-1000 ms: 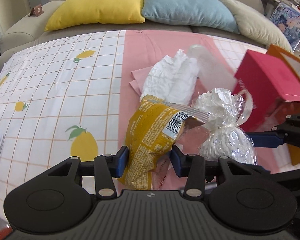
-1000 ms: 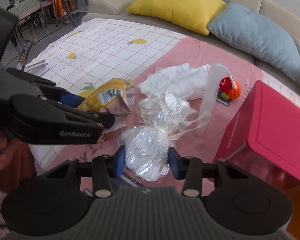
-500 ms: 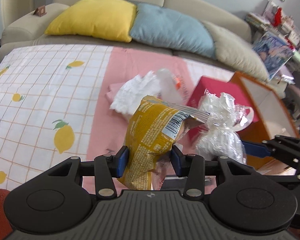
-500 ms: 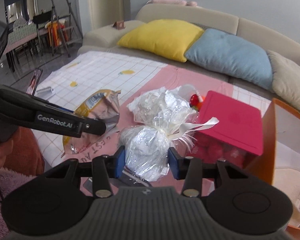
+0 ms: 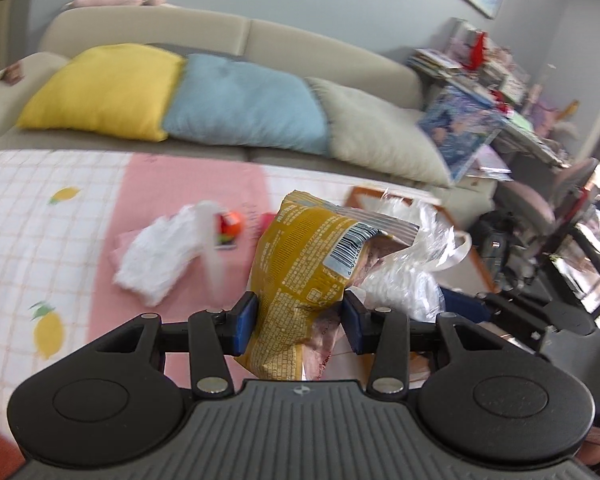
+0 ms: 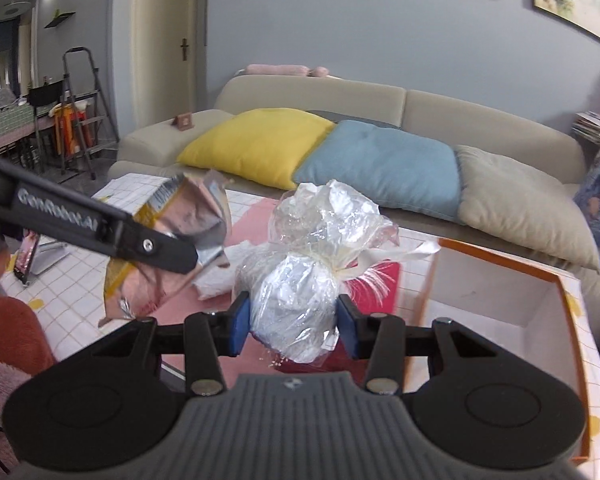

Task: Organize soft objects
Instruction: 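Lift the snack bag and plastic bag and carry them over the cardboard box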

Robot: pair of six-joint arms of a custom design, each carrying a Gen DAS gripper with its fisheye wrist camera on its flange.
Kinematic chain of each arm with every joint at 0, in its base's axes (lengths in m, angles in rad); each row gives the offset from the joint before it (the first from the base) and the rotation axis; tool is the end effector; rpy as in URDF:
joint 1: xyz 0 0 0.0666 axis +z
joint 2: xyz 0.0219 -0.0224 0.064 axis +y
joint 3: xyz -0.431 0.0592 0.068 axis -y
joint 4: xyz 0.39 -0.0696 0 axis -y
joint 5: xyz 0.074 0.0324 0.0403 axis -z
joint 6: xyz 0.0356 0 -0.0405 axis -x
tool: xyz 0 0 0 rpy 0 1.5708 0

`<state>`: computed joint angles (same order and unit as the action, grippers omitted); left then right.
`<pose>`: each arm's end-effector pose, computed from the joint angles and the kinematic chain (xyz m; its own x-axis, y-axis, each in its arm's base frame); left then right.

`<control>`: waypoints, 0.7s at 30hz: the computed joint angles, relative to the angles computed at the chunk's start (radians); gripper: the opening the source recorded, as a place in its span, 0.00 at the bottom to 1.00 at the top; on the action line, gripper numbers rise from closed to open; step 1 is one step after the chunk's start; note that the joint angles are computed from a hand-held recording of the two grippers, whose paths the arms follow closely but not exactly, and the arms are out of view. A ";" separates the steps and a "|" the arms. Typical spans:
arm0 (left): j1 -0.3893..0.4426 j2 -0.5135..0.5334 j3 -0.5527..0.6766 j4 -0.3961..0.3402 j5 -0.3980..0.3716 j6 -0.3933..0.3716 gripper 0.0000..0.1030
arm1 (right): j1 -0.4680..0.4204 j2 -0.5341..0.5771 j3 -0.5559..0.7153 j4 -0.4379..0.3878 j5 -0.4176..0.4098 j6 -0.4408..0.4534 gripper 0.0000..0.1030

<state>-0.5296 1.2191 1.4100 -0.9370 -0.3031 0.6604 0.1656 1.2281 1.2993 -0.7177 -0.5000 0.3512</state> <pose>0.3498 -0.1929 0.5592 -0.6424 -0.3024 -0.7042 -0.1279 0.9483 -0.2905 0.4056 0.0847 0.5236 -0.3783 -0.3693 -0.8488 -0.6946 0.7193 -0.0034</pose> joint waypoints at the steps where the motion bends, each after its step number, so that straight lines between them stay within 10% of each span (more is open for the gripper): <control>1: -0.002 0.017 0.017 0.009 0.010 -0.018 0.49 | -0.016 0.005 0.005 -0.001 0.001 0.005 0.43; 21: 0.032 0.406 0.436 -0.002 0.250 -0.200 0.49 | -0.223 0.239 0.243 -0.045 0.130 0.177 0.44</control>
